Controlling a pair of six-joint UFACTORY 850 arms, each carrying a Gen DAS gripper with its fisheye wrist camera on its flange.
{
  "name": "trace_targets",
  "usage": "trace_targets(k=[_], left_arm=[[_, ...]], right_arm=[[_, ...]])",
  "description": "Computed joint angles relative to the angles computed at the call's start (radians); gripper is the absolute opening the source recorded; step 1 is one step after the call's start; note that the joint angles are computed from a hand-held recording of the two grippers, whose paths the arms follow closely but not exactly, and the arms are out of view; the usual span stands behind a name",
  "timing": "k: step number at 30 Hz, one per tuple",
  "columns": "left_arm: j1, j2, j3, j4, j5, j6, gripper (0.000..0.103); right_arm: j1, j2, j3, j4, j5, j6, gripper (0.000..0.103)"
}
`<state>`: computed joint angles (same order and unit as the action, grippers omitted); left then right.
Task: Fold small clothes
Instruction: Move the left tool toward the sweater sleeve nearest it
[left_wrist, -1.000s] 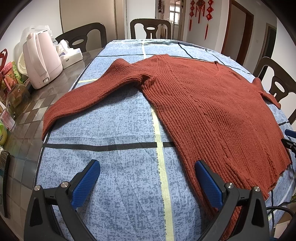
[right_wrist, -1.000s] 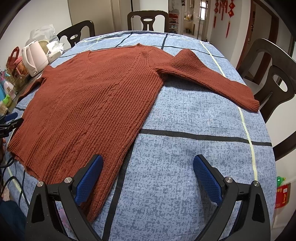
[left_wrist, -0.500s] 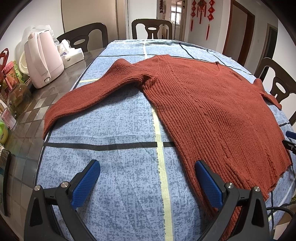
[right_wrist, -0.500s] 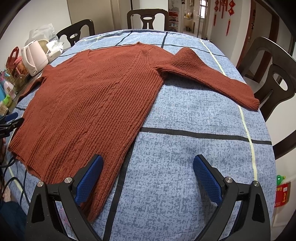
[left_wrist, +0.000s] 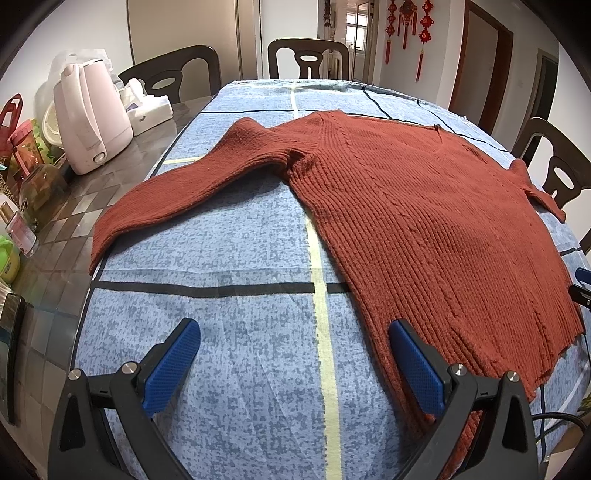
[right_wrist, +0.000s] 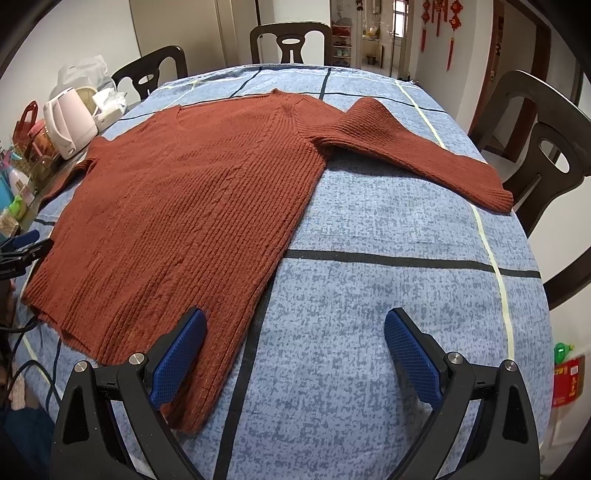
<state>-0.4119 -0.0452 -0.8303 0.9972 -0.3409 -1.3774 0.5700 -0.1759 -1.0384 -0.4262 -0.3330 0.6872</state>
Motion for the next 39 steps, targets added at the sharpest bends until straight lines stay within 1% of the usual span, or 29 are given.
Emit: trace_targets(k=[6, 15, 21, 29, 34, 35, 36, 38, 39], left_arm=[[-0.013, 0.001, -0.007, -0.011, -0.025, 0.000, 0.102], [-0.021, 0.006, -0.012, -0.020, -0.035, 0.014, 0.101], [-0.028, 0.011, -0.016, 0.010, -0.037, -0.003, 0.101], [-0.016, 0.015, -0.027, 0.026, -0.036, -0.011, 0.100], [0.012, 0.022, -0.024, 0.065, -0.036, -0.053, 0.100], [0.021, 0.025, -0.022, 0.076, -0.037, -0.068, 0.100], [0.029, 0.027, -0.020, 0.085, -0.036, -0.080, 0.100], [0.051, 0.031, -0.016, 0.100, -0.037, -0.103, 0.100], [0.062, 0.034, -0.013, 0.111, -0.037, -0.117, 0.100]], right_arm=[[0.010, 0.013, 0.007, -0.017, 0.010, 0.017, 0.097], [0.021, 0.020, 0.003, -0.016, 0.034, 0.003, 0.097], [0.028, 0.014, -0.014, -0.011, 0.050, -0.010, 0.097], [0.043, -0.013, -0.062, 0.016, 0.074, -0.060, 0.096], [0.047, -0.044, -0.100, 0.064, 0.099, -0.104, 0.090], [0.048, -0.052, -0.109, 0.075, 0.103, -0.116, 0.085], [0.051, -0.056, -0.116, 0.068, 0.104, -0.113, 0.077], [0.057, -0.074, -0.139, 0.044, 0.095, -0.096, 0.071], [0.061, -0.086, -0.153, 0.034, 0.091, -0.089, 0.071]])
